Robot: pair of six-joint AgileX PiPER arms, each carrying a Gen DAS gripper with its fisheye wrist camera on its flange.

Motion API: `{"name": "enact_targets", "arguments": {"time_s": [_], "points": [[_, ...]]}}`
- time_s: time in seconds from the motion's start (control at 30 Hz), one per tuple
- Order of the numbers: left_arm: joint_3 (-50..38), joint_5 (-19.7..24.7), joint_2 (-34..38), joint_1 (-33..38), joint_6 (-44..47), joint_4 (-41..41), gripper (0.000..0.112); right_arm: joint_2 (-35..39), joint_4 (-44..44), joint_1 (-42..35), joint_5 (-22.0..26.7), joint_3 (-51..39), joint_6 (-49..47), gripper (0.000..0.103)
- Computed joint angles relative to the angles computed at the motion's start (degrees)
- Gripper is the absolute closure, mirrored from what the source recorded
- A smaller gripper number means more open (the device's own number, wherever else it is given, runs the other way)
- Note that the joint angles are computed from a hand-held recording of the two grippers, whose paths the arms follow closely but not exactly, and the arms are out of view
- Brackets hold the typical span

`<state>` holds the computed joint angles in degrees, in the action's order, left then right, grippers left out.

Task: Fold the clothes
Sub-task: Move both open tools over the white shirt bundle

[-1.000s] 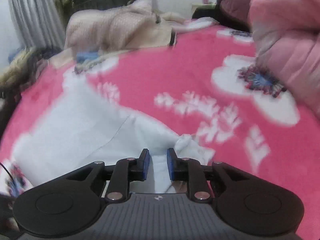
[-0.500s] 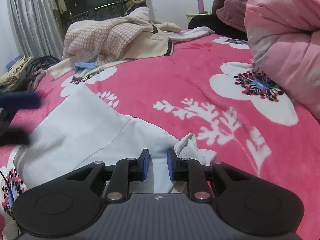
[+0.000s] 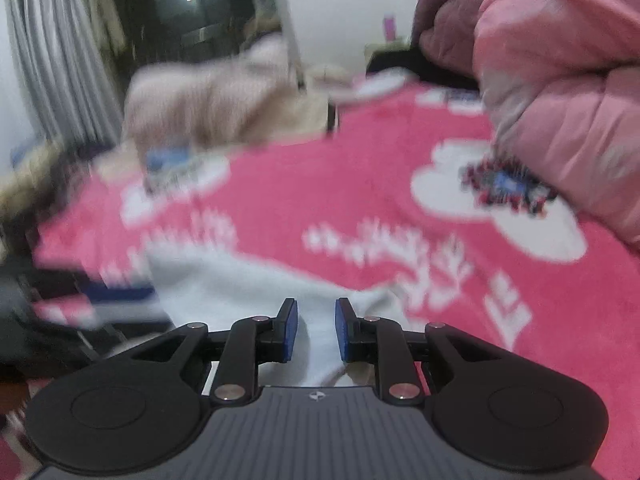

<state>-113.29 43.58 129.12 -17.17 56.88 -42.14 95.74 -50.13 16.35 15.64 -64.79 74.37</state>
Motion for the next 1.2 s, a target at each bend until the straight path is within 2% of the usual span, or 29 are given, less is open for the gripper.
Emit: {"name": "enact_targets", "arguments": {"time_s": [0.07,0.1,0.23,0.27,0.33,0.47,0.53,0.63,0.77,0.93,1.07,1.17,1.2], "points": [[-2.1,1.0,0.5,-0.7,-4.7,4.0,0.072,-0.1,-0.5,-0.7,-1.8,0.0,0.2,0.081],[-3.2,1.4,0.6,-1.2,-7.7,6.6,0.071,-0.1,2.7,-1.1,-2.5,-0.4,-3.1,0.081],[-6.6,2.8,1.0,-3.7,-19.0,16.2,0.071,4.4,13.0,-2.4,-1.3,-2.0,-11.4,0.082],[-7.7,3.5,1.3,-4.3,-21.3,18.5,0.071,4.1,14.9,-2.2,0.2,-3.0,-13.0,0.082],[-11.0,6.0,2.5,-5.0,-25.3,21.9,0.071,3.5,17.7,-1.8,3.0,-4.7,-15.2,0.082],[-19.9,13.1,6.0,-6.0,-30.8,26.7,0.071,0.3,13.9,0.1,1.4,-2.5,-14.0,0.08],[-23.5,15.7,7.5,-6.5,-32.7,28.6,0.071,-0.9,12.9,1.1,1.3,-2.0,-14.4,0.077],[-26.4,18.0,8.6,-7.5,-34.7,31.3,0.071,4.3,13.9,2.0,6.6,-6.1,-16.8,0.076],[-26.2,17.8,8.3,-8.5,-36.0,33.9,0.07,5.7,15.1,2.8,10.9,-9.4,-17.9,0.076],[-30.4,20.8,10.1,-9.1,-37.7,35.6,0.07,-1.1,13.6,4.2,10.4,-4.3,-14.7,0.075],[-31.2,21.5,10.4,-9.5,-38.6,36.6,0.07,-5.8,17.5,6.1,9.6,-2.0,-19.7,0.075],[-31.2,21.5,10.3,-9.7,-39.0,37.3,0.07,-6.3,24.2,7.1,9.4,-1.5,-27.3,0.075],[-31.2,21.6,10.3,-9.8,-39.1,37.5,0.07,-5.7,25.0,7.8,10.8,-2.0,-28.9,0.075]]}}
